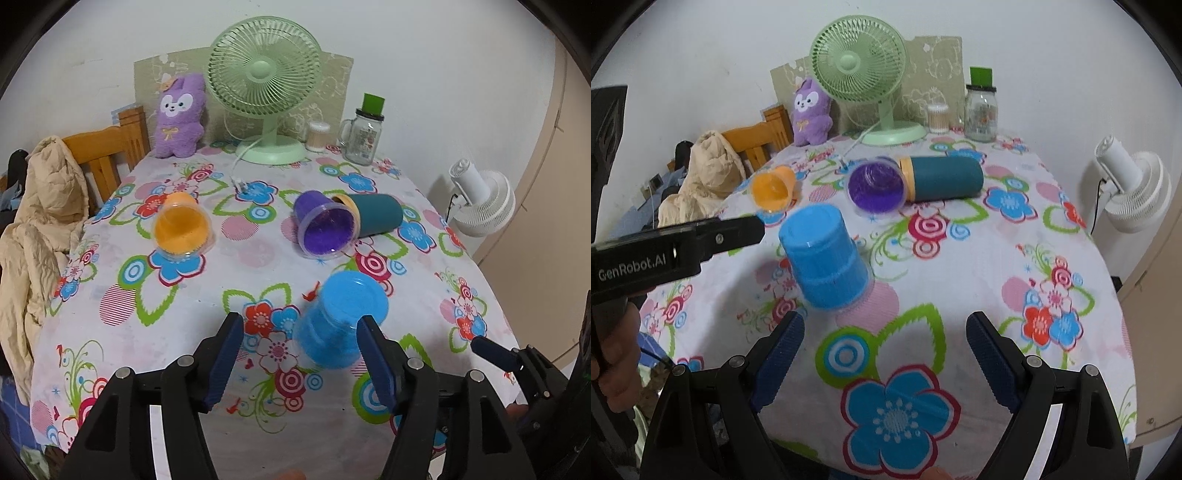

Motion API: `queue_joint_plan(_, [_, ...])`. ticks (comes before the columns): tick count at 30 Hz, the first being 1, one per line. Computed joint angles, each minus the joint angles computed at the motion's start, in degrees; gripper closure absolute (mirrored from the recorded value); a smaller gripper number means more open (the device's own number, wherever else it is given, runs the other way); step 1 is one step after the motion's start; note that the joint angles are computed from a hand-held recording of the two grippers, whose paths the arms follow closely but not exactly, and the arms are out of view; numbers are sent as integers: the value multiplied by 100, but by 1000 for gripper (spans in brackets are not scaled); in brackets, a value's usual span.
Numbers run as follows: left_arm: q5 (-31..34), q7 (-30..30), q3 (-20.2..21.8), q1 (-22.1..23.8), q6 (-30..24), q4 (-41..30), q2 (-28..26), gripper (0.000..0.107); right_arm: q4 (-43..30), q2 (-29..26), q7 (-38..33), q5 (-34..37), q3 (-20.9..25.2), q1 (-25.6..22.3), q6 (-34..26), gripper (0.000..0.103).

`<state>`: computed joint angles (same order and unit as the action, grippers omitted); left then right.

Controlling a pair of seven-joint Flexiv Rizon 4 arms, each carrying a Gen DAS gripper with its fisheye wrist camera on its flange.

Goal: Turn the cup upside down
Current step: 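Open the left gripper and pull it back from the blue cup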

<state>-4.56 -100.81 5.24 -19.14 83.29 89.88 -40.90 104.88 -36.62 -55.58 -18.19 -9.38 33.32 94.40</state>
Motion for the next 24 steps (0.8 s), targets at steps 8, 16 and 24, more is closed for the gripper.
queue_joint_plan(8, [-78,41,-83,127,450,223,147,30,-114,40,255,33,-781,600,101,12])
queue_joint_plan(16, [-268,286,-187,194,943,403,259,25,-85,104,375,145,-1696,1316,235,12])
queue_joint_plan(24, [-511,490,-256,238,1346,625,388,18,-56,135,275,362,-2210,1763,373,5])
